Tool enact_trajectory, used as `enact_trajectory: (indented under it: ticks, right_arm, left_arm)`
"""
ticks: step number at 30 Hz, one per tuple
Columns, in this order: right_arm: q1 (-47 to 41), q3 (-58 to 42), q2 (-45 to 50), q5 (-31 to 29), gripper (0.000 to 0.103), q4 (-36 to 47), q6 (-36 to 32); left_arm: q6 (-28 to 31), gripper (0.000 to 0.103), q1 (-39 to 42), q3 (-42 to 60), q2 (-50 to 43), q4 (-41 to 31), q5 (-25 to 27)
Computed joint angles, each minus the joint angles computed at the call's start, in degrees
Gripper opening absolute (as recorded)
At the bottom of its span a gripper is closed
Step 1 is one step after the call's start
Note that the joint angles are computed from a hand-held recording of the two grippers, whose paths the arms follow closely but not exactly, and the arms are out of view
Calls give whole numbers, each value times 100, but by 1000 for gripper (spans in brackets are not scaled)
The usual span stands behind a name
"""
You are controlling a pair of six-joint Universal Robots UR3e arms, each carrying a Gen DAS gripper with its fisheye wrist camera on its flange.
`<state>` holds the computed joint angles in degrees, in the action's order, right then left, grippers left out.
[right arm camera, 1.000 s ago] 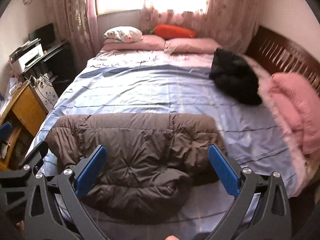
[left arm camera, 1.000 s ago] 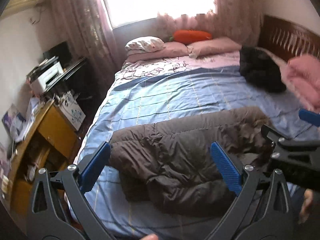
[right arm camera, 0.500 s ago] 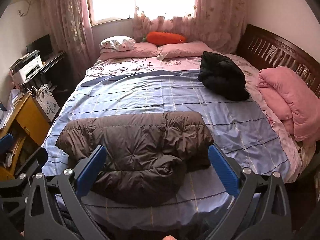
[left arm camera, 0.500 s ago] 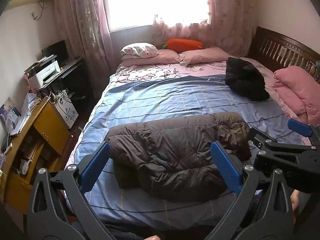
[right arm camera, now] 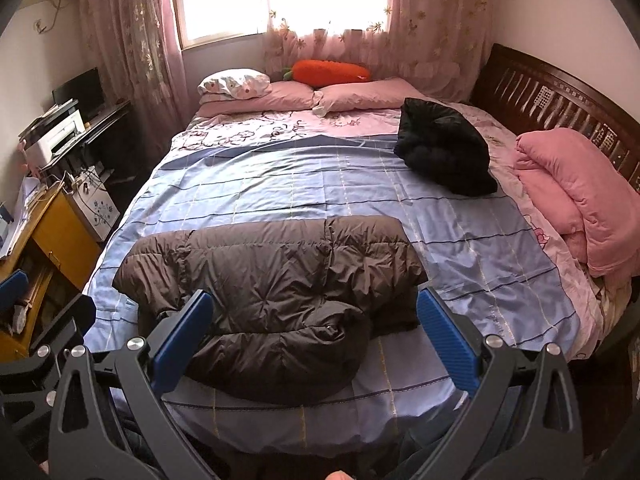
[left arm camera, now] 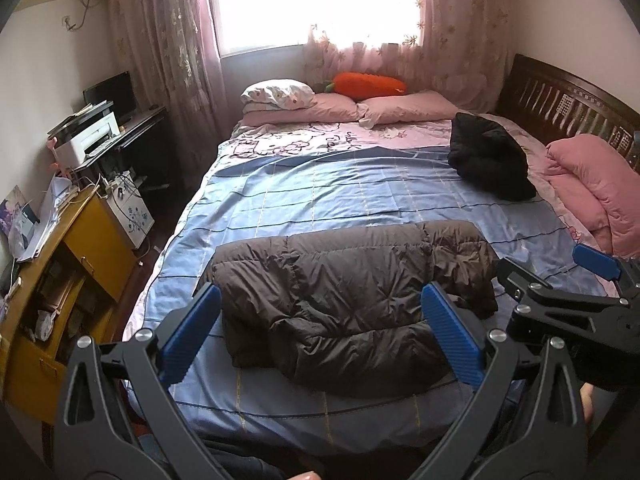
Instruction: Fold large clothes
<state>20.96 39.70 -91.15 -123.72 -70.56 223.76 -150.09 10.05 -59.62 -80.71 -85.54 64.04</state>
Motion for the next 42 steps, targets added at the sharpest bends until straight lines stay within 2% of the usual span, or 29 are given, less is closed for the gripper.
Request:
enact_trajectory:
  ticks: [13,20,42]
  right_arm:
    - [-100,149,-81,100,102,-132,-103]
    - [-150,416,-186,190,102,-353,-177]
    - [-107,416,-160,170,102,-382,-143]
  left_arm:
    - [-112,101,-131,39,-86,75,148]
    - [-88,101,-112,60,-92,47,137]
    - [51,101,48,39,-73,-4,21]
